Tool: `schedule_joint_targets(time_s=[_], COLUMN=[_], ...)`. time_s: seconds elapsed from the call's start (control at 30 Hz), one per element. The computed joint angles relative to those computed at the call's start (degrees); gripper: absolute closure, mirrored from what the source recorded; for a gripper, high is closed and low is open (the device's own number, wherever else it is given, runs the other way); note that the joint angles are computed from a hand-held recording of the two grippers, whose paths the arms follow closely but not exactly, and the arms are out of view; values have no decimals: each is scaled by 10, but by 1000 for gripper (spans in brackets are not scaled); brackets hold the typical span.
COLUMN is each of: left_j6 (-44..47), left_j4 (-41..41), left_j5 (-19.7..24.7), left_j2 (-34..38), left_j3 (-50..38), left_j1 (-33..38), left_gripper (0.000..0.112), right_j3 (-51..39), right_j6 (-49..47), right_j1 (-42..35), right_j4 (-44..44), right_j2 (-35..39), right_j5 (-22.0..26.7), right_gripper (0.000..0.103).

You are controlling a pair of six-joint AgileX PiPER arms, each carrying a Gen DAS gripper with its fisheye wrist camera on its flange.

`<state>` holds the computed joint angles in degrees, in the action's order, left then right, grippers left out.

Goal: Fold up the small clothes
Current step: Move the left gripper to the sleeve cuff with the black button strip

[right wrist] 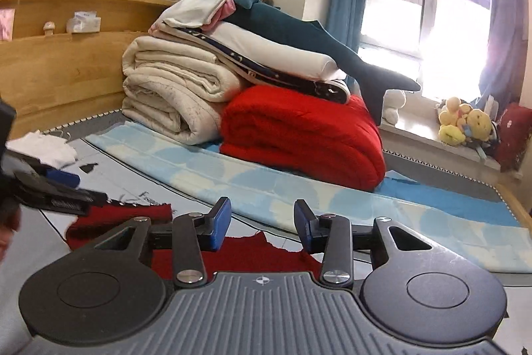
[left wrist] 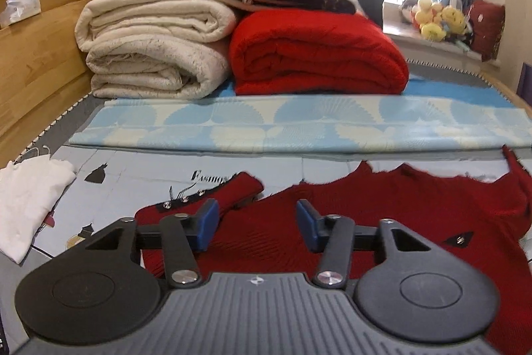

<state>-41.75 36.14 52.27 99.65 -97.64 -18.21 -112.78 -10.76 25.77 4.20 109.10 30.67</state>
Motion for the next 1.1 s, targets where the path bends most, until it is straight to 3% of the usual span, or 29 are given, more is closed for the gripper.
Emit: schedule_joint_targets(time_s=[0.1, 0.17, 0.27, 0.47, 0.67, 0.77, 0.9, 1.0, 1.07, 1.1], left_j6=[29, 49, 55, 61, 90, 92, 73, 80, 86, 85], left_j4=[-28, -51, -73, -107, -136, -152, -195, -231, -231, -222], left_j5=[5, 6, 26, 70, 91, 91, 82, 82, 84, 88], left_j2=[22, 39, 66, 120, 178, 191, 194, 202, 210, 215], left_j3=[-14, -29, -60, -138, -205, -213, -207, -207, -210, -214], left_j1=[19, 38, 66, 110, 144, 163, 197, 208, 200, 193], left_gripper=[77, 93, 94, 94, 91, 89, 89, 80, 59, 56], right_j3=[-28, -37, -67, -224, -202, -187, -221, -251, -259, -255], right_j6=[59, 34, -21, 39, 18, -3, 10, 27, 33, 33], right_j1=[16, 13, 0, -8, -12, -10, -14, -18, -20, -21], right_j4=[-76, -37, 23, 15, 44, 46, 44, 44, 46, 47], right_j2=[34, 42, 62, 150, 140, 134, 156, 175, 180, 179], right_j5=[58, 49, 56, 176, 179, 166, 188, 210, 218, 217], right_gripper=[78, 79, 80, 80, 80, 79, 79, 79, 79, 79])
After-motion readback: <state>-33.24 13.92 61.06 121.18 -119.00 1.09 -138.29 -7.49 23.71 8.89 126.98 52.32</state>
